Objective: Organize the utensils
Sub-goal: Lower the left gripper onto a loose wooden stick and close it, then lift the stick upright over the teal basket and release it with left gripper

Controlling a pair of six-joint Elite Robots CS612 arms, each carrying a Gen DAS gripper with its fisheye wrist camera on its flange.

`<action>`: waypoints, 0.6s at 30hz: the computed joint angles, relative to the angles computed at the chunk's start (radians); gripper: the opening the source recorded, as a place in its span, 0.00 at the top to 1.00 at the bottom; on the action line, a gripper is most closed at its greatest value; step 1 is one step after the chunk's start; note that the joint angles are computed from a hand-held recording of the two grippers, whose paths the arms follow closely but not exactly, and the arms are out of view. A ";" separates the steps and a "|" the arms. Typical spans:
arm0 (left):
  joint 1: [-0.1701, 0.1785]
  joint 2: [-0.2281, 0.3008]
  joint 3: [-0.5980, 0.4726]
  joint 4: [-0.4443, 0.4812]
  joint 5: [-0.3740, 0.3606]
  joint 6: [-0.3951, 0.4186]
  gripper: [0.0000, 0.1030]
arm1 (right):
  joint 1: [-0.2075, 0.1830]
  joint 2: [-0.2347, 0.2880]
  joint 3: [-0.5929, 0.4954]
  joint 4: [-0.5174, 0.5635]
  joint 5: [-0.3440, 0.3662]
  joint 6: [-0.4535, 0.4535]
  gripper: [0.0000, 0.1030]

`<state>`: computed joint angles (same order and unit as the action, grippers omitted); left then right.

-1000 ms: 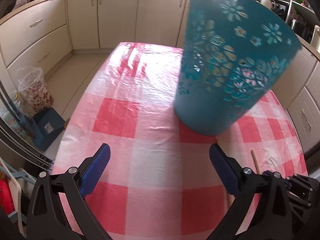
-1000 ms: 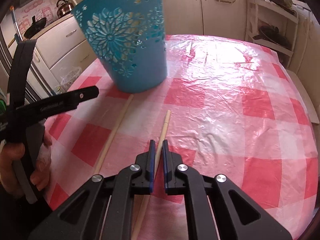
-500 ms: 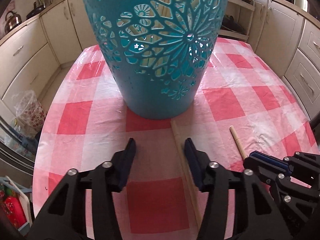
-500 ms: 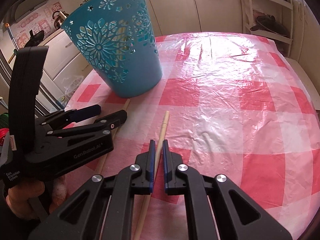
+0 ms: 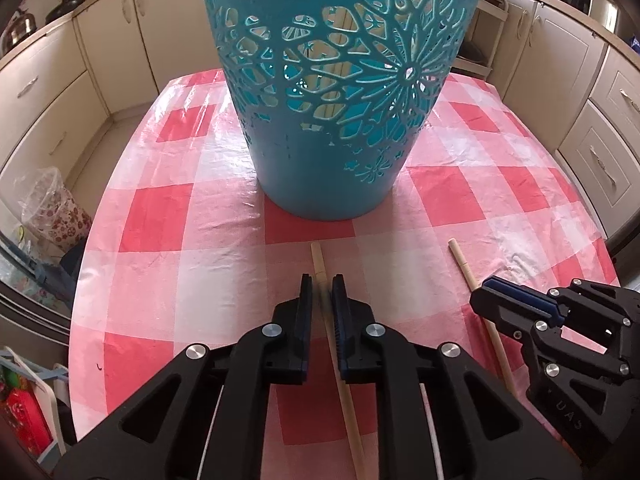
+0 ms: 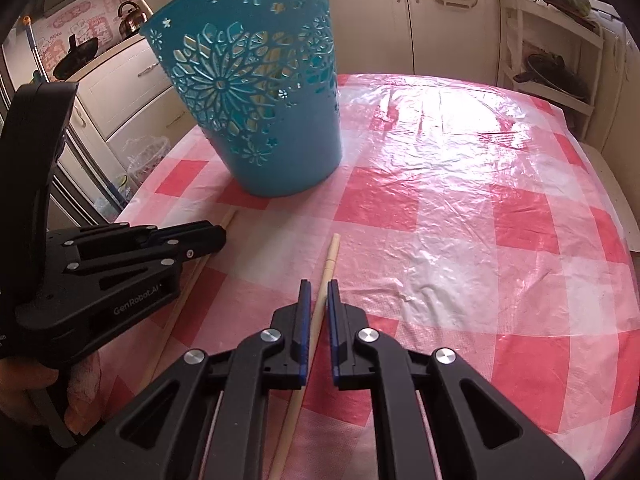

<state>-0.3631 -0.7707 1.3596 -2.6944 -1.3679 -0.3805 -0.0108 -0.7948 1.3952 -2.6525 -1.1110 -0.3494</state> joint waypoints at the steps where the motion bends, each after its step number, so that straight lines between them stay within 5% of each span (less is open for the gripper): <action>1: -0.003 0.001 0.001 -0.003 0.012 0.006 0.90 | 0.000 0.000 -0.001 0.003 0.000 -0.001 0.92; 18: -0.018 -0.016 0.054 -0.093 0.047 0.025 0.95 | -0.005 0.005 -0.006 0.004 0.018 0.006 0.91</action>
